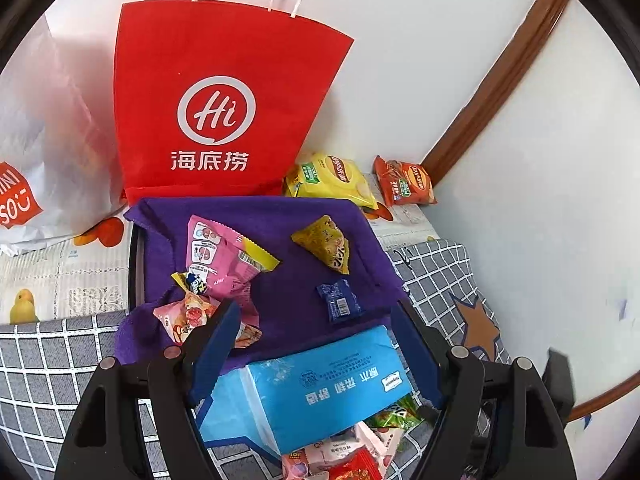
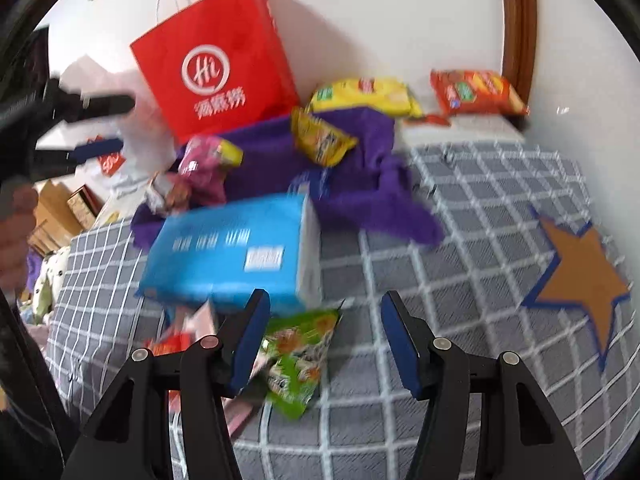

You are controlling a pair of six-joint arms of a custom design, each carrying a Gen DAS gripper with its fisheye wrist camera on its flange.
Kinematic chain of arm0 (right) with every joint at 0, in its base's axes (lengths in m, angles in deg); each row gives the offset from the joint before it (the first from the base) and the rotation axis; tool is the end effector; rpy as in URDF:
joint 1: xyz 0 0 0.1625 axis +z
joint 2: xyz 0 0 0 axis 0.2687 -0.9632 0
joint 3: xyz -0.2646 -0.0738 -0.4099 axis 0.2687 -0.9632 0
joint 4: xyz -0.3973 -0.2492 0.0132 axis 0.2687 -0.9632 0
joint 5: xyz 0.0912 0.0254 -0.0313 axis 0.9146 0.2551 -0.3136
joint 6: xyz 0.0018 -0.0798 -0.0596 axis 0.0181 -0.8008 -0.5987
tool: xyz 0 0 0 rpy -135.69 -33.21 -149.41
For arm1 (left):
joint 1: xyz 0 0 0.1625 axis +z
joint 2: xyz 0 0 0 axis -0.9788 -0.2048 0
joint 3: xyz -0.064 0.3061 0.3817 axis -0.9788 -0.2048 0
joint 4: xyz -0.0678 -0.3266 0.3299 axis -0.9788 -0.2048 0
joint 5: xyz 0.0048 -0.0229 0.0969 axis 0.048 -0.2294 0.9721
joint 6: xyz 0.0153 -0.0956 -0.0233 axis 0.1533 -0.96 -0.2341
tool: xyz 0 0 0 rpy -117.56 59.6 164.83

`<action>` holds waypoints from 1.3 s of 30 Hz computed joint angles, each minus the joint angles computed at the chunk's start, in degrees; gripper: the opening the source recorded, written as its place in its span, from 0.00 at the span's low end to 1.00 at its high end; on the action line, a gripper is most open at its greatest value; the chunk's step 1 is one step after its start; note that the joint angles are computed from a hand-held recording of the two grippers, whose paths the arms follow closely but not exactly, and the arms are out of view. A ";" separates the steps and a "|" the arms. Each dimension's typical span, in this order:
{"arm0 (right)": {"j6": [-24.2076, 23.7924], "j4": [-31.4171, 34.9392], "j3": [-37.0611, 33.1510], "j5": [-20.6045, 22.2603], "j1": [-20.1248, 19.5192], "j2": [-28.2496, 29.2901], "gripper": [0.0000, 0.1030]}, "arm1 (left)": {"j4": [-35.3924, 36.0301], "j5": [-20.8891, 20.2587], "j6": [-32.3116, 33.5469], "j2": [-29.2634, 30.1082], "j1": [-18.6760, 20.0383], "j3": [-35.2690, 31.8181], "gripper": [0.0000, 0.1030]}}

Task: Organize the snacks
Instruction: 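Grasp the green triangular snack bag with the right tool while the left tool moves to the pile, then grasp the pink Toy Story candy stick with the left tool while the right tool holds the green bag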

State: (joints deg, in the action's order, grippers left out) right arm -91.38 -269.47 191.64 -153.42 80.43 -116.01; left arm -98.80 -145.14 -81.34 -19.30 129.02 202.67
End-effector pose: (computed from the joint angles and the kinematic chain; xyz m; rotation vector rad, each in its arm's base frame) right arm 0.1446 -0.4925 0.1330 0.4566 -2.5391 0.6598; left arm -0.2197 -0.5647 0.2316 0.3639 2.6802 -0.7705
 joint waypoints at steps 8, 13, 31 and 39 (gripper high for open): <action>0.49 0.15 1.00 1.15 0.26 0.45 0.57 | -0.12 0.03 -0.01 -0.39 -0.20 0.21 0.74; 0.62 -0.54 0.34 -1.08 -0.04 2.98 0.57 | 0.72 -0.14 -0.56 -0.27 -0.06 -0.05 0.74; 0.49 0.38 0.37 4.39 -4.68 1.89 0.45 | 0.50 0.82 -0.02 1.50 -0.50 0.02 0.74; -2.52 -3.41 4.34 2.35 -5.79 -2.79 0.45 | 4.26 3.72 -1.25 2.02 -2.99 0.71 0.74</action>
